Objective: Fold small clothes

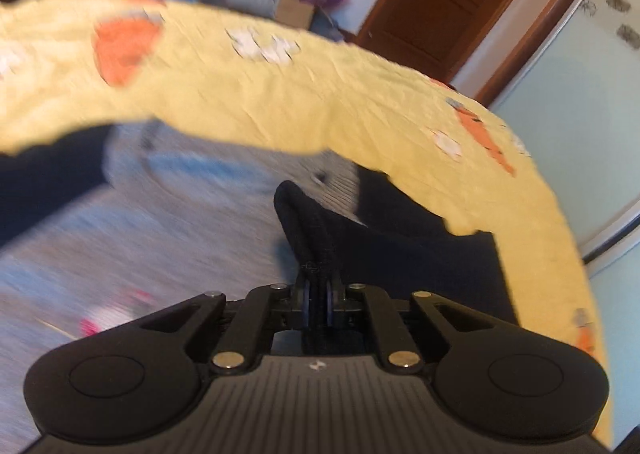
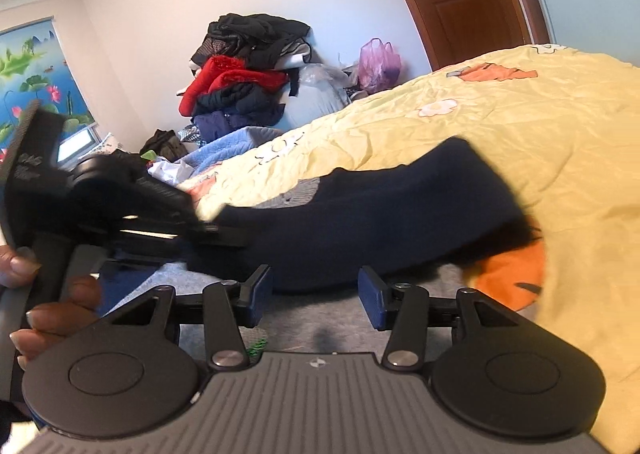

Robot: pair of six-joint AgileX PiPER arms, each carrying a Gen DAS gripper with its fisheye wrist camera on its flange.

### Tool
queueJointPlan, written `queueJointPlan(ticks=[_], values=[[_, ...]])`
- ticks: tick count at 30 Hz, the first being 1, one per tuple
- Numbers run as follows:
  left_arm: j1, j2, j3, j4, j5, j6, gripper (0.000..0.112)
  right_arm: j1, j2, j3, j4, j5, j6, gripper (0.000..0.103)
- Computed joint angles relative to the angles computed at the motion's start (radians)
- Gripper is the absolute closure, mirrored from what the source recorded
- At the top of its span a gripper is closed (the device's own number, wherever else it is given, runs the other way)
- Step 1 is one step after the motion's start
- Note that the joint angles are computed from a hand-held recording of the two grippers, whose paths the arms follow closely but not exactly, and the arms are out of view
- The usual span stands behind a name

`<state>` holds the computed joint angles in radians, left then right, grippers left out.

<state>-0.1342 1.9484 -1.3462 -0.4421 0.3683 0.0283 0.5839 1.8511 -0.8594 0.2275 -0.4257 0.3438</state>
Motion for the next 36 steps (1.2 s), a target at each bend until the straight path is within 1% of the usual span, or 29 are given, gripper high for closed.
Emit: queueJointPlan(ticks=[3,6,9,11,15,17,18,19,21,22,23,25,26,28,29,31,33,35,36], values=[[0.042,-0.034,0.048,0.038,-0.009,0.003,0.105,-0.005,-0.009,-0.005,0.034,0.027,-0.037,0.049],[0.088,-0.05,0.087,0.023,-0.015,0.017,0.105,0.002,-0.004,-0.026,0.066,0.044,-0.08,0.049],[0.13,-0.068,0.126,-0.027,-0.014,0.068,0.105,0.005,0.01,-0.068,0.085,0.073,-0.138,0.049],[0.146,-0.082,0.147,-0.004,-0.022,0.058,0.105,0.004,0.021,-0.107,0.123,0.098,-0.201,0.049],[0.173,-0.106,0.188,0.034,-0.04,0.032,0.105,-0.019,0.057,-0.214,0.167,0.18,-0.289,0.049],[0.185,-0.102,0.191,0.043,-0.035,0.032,0.106,-0.028,0.078,-0.272,0.242,0.228,-0.376,0.047],[0.188,-0.098,0.191,0.063,-0.033,0.013,0.106,-0.035,0.09,-0.299,0.251,0.248,-0.385,0.046],[0.191,-0.092,0.189,0.08,-0.035,-0.001,0.107,-0.044,0.102,-0.319,0.227,0.262,-0.354,0.046],[0.202,-0.087,0.191,0.034,-0.034,0.042,0.107,-0.058,0.129,-0.368,0.24,0.297,-0.339,0.046],[0.207,-0.089,0.196,-0.008,-0.036,0.082,0.107,-0.065,0.137,-0.381,0.2,0.307,-0.285,0.046],[0.212,-0.091,0.2,-0.055,-0.035,0.133,0.107,-0.069,0.143,-0.392,0.2,0.317,-0.27,0.045],[0.227,-0.087,0.197,-0.175,-0.008,0.266,0.107,-0.074,0.149,-0.399,0.112,0.323,-0.168,0.045],[0.233,-0.079,0.188,-0.207,0.011,0.301,0.107,-0.072,0.149,-0.395,0.1,0.318,-0.16,0.044],[0.245,-0.066,0.177,-0.268,0.04,0.36,0.105,-0.067,0.156,-0.398,0.15,0.322,-0.217,0.043],[0.255,-0.058,0.172,-0.312,0.056,0.398,0.102,-0.066,0.159,-0.399,0.139,0.329,-0.201,0.043],[0.271,-0.049,0.168,-0.38,0.078,0.451,0.097,-0.068,0.165,-0.401,0.048,0.335,-0.102,0.043],[0.3,-0.035,0.158,-0.49,0.132,0.549,0.081,-0.069,0.17,-0.405,0.036,0.339,-0.087,0.043],[0.342,-0.019,0.155,-0.638,0.208,0.677,0.044,-0.071,0.171,-0.408,0.013,0.344,-0.06,0.043],[0.347,-0.017,0.156,-0.66,0.213,0.692,0.037,-0.073,0.169,-0.407,-0.027,0.344,-0.017,0.043]])
